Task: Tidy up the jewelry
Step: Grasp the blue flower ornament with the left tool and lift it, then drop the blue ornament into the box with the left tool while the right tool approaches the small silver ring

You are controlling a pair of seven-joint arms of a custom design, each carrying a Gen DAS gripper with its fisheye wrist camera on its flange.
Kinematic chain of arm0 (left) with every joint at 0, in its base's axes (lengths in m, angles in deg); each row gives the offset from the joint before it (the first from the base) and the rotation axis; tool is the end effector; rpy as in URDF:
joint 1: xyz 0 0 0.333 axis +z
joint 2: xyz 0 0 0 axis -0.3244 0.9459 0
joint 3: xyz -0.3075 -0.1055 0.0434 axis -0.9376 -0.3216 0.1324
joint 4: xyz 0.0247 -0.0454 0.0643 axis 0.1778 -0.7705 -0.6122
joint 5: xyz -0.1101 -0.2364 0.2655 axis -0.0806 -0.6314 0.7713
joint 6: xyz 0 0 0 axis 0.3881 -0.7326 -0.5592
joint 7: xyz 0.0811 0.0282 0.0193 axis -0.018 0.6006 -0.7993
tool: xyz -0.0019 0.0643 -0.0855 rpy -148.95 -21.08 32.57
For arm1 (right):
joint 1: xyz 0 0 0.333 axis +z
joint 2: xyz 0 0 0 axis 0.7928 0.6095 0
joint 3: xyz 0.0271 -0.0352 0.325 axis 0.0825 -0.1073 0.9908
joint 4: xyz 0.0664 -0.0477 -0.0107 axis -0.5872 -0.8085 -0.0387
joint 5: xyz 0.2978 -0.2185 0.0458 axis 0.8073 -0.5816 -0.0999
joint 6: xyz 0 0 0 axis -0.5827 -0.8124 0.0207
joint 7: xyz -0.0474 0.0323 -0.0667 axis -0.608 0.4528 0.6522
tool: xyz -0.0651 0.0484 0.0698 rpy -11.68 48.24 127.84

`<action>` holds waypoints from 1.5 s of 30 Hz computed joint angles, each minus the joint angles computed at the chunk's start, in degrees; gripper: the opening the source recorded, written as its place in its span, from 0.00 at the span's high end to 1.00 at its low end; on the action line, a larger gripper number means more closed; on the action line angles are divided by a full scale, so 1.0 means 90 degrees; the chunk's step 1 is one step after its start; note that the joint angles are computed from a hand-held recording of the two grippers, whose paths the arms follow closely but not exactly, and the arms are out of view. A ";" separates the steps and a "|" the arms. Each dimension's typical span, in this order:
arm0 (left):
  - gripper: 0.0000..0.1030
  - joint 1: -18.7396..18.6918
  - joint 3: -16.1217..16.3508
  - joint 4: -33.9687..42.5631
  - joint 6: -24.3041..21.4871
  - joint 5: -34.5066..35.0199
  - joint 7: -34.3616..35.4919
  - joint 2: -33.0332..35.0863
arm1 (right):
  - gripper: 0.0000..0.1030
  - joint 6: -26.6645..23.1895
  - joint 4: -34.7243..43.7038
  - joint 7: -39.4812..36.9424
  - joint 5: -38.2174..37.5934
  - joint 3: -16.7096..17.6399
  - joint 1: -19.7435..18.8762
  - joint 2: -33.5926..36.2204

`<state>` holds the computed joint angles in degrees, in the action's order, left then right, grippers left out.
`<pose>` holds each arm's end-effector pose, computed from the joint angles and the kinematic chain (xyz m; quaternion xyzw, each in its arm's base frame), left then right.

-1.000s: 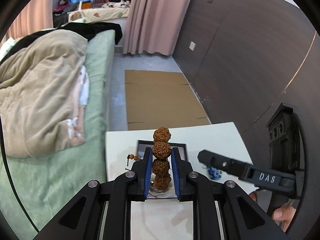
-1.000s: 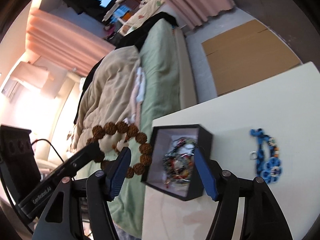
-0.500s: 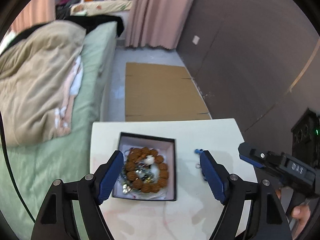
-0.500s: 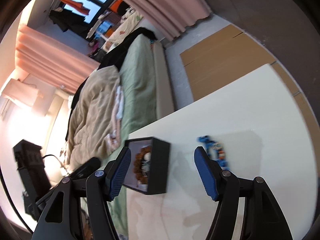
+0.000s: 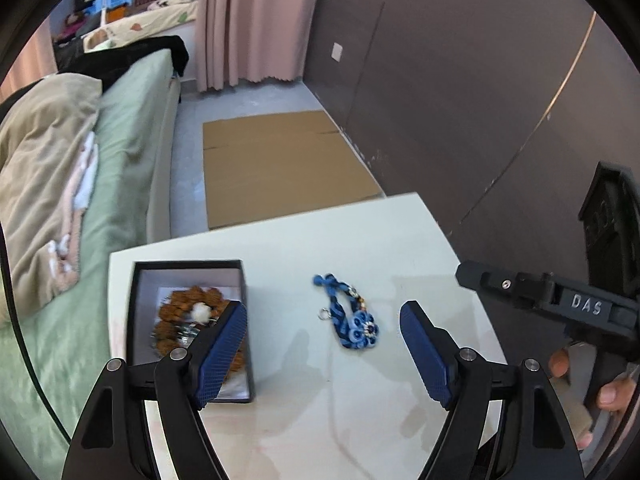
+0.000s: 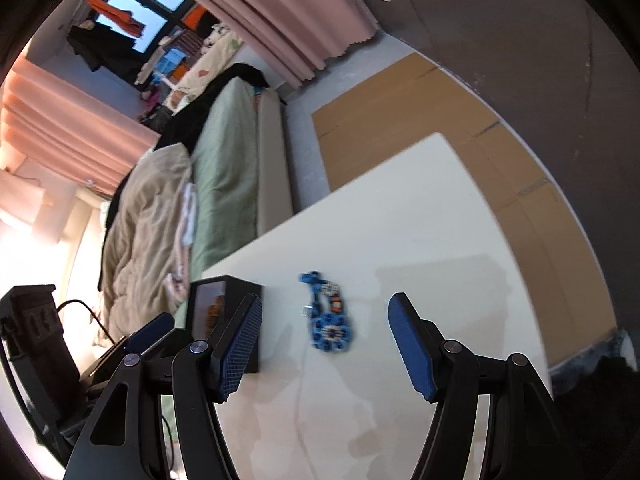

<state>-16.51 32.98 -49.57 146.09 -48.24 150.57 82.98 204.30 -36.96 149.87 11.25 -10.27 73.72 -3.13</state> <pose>0.5667 -0.0280 0.4983 -0.5139 0.8035 -0.2919 0.0716 0.5148 0.2576 0.4568 -0.4858 0.8058 -0.0035 0.3387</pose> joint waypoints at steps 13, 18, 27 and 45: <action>0.29 -0.0297 -0.0293 -0.0067 0.0226 0.0736 -0.0602 0.0430 | 0.36 -0.0261 -0.0290 0.0044 -0.0080 -0.0065 -0.0141 -0.0253; 0.37 -0.0442 -0.0355 -0.0102 0.0409 0.1526 -0.1180 0.0670 | 0.36 -0.0310 -0.0341 -0.0045 0.0026 -0.0068 -0.0175 -0.0308; 0.64 -0.0370 -0.0445 -0.0012 0.0383 0.2080 -0.1675 0.1028 | 0.36 -0.0493 -0.0261 0.0117 -0.0189 -0.0083 -0.0168 -0.0275; 0.80 -0.0224 -0.0262 -0.0120 0.0261 0.0530 -0.0367 0.0196 | 0.36 -0.0769 0.0281 -0.0460 0.0130 0.0063 -0.0071 0.0190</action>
<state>-18.53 30.62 -50.65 148.43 -43.47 147.26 84.74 197.38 -34.43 145.73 12.42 -9.71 73.08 -1.42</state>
